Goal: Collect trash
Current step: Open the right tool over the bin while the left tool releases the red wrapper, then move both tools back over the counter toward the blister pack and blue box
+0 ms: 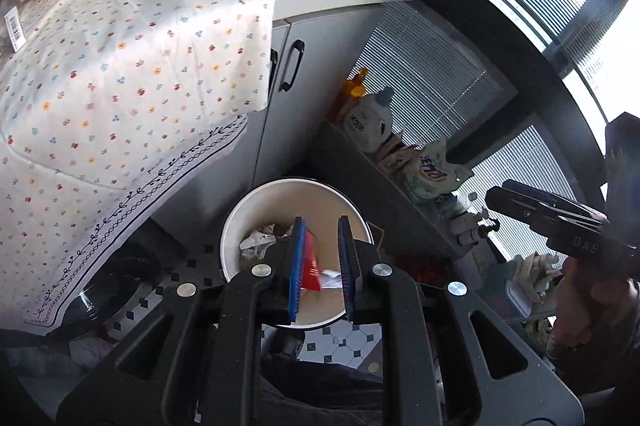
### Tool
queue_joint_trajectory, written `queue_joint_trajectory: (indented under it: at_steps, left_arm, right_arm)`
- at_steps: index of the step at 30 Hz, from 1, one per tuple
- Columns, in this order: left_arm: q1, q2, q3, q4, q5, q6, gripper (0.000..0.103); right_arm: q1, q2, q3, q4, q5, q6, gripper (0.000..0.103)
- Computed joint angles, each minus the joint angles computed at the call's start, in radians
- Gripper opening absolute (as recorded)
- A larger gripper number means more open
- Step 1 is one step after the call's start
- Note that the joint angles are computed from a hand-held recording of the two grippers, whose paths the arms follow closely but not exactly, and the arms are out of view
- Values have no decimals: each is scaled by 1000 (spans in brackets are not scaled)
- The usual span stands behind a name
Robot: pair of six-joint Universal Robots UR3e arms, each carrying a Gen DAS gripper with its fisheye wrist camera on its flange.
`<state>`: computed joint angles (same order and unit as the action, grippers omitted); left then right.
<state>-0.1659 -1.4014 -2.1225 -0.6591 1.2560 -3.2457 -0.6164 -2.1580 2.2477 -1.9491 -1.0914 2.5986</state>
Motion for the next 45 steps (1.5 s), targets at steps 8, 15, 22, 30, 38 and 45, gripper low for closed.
queue_joint_trajectory:
  at_steps: [8, 15, 22, 30, 38, 45]
  left_arm:
    - [23, 26, 7, 0, -34, 5, 75]
    - [181, 229, -51, -116, -5, 44, 95]
    - [491, 472, -86, -340, -74, 194, 97]
    - [893, 611, -44, -596, -225, 437, 97]
    - [1131, 527, 30, -637, -326, 581, 97]
    - [1227, 343, 101, -543, -385, 611, 97]
  right_arm:
    - [-42, -30, 0, 32, 6, -13, 66]
    - [143, 85, -33, -131, -5, 113, 84]
    - [411, 316, -162, -372, -50, 315, 95]
    - [675, 607, -448, -470, -127, 460, 95]
    - [878, 904, -850, -426, -200, 547, 95]
    - [1006, 1180, -1288, -293, -257, 581, 95]
